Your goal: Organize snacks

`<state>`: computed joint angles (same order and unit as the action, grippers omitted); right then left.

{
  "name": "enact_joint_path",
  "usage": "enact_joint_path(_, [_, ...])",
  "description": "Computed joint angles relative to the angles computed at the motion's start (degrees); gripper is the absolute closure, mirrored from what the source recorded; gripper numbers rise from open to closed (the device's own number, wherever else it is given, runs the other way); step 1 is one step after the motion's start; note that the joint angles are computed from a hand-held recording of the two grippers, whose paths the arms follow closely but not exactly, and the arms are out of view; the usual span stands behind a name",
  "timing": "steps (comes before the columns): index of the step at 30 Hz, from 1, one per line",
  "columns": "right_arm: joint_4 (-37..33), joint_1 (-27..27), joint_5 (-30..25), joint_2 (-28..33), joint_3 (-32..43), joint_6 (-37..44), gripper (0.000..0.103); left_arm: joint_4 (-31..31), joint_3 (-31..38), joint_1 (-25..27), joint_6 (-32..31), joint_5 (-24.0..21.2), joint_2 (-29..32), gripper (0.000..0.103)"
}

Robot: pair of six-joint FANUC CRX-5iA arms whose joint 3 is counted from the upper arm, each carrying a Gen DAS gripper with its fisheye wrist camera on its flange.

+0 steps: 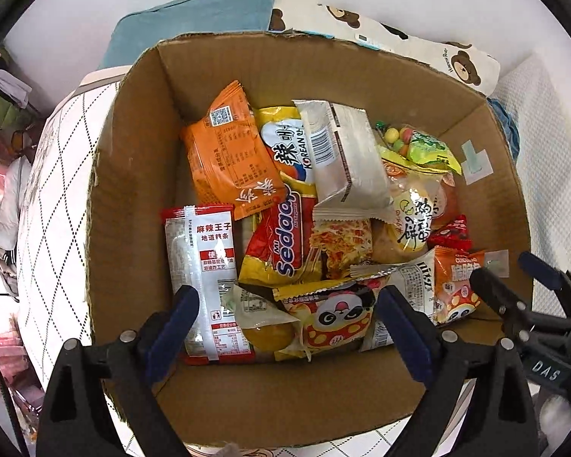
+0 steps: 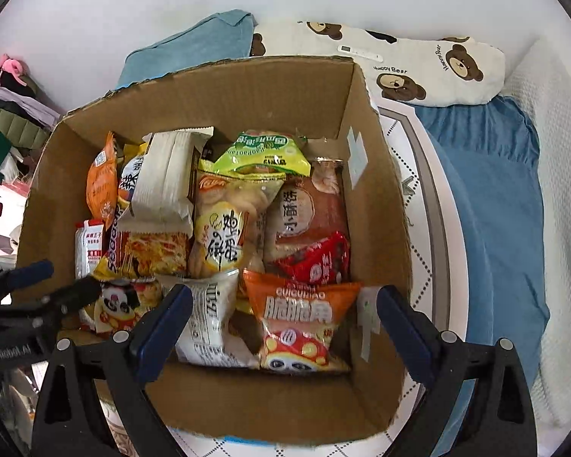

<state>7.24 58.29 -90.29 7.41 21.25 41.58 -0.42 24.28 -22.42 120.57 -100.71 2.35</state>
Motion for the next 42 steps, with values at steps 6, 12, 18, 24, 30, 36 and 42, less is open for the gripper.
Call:
enact_joint_path(6, [2.2, 2.2, 0.5, -2.7, -2.3, -2.9, 0.004, -1.6, 2.0, -2.2, 1.4, 0.2, 0.3, 0.007])
enact_joint_path(12, [7.2, 5.8, 1.0, -5.8, -4.0, -6.1, 0.002, -6.8, 4.6, -6.7, 3.3, -0.6, -1.6, 0.007])
enact_joint_path(18, [13.3, 11.0, 0.9, -9.9, -6.5, -10.4, 0.002, -11.8, 5.9, -11.4, 6.3, -1.3, -4.4, 0.007])
enact_joint_path(24, [19.0, 18.1, -0.4, -13.9, -8.9, -15.7, 0.001, -18.2, 8.2, -18.4, 9.6, -3.8, -6.7, 0.007])
enact_joint_path(30, [25.3, 26.4, -3.8, -16.7, -9.7, -20.9, 0.001, -27.1, 13.1, -28.2, 12.9, -8.6, -7.1, 0.007])
enact_joint_path(36, [31.9, 36.4, -9.0, -19.1, -10.1, -27.1, 0.000, -37.6, 18.6, -39.1, 14.5, -14.3, -5.9, 0.007])
enact_joint_path(42, [39.2, 46.0, -16.5, -19.2, -9.3, -32.1, 0.000, -44.2, 21.6, -47.1, 17.5, -17.9, -5.4, 0.007])
